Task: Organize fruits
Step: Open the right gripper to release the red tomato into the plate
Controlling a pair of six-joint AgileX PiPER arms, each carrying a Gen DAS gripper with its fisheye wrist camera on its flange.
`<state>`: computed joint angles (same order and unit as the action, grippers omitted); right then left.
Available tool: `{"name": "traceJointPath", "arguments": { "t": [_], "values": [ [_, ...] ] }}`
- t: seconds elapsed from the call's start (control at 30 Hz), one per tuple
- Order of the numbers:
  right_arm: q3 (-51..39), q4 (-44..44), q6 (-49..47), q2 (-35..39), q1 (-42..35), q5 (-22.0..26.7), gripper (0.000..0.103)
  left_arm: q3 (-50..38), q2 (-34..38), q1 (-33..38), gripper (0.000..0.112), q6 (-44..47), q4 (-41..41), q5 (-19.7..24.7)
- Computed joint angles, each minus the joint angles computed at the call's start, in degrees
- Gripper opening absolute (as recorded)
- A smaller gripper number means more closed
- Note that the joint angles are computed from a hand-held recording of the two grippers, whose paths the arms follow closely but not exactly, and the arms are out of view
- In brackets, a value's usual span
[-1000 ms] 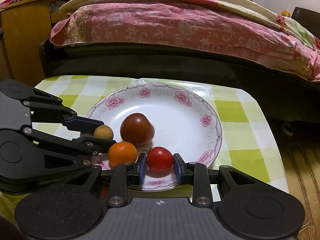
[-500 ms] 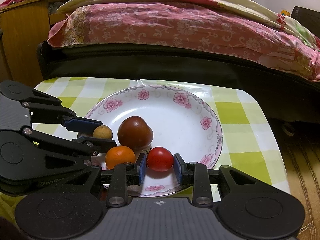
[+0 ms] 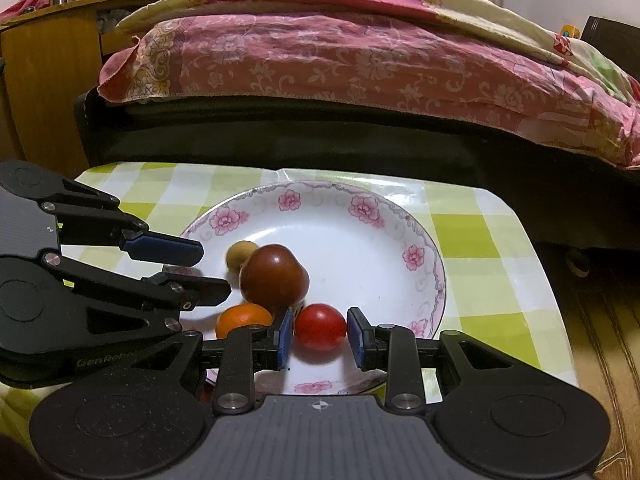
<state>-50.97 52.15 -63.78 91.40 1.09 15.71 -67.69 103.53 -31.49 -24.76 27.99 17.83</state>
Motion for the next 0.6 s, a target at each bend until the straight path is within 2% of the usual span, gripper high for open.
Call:
{"name": "traceJointPath", "arguments": {
  "t": [0.6],
  "values": [
    [1.0, 2.3, -2.0, -2.1, 0.3, -0.3, 0.027, 1.3, -3.1, -0.1, 0.037, -4.4, 4.3, 0.7]
  ]
}}
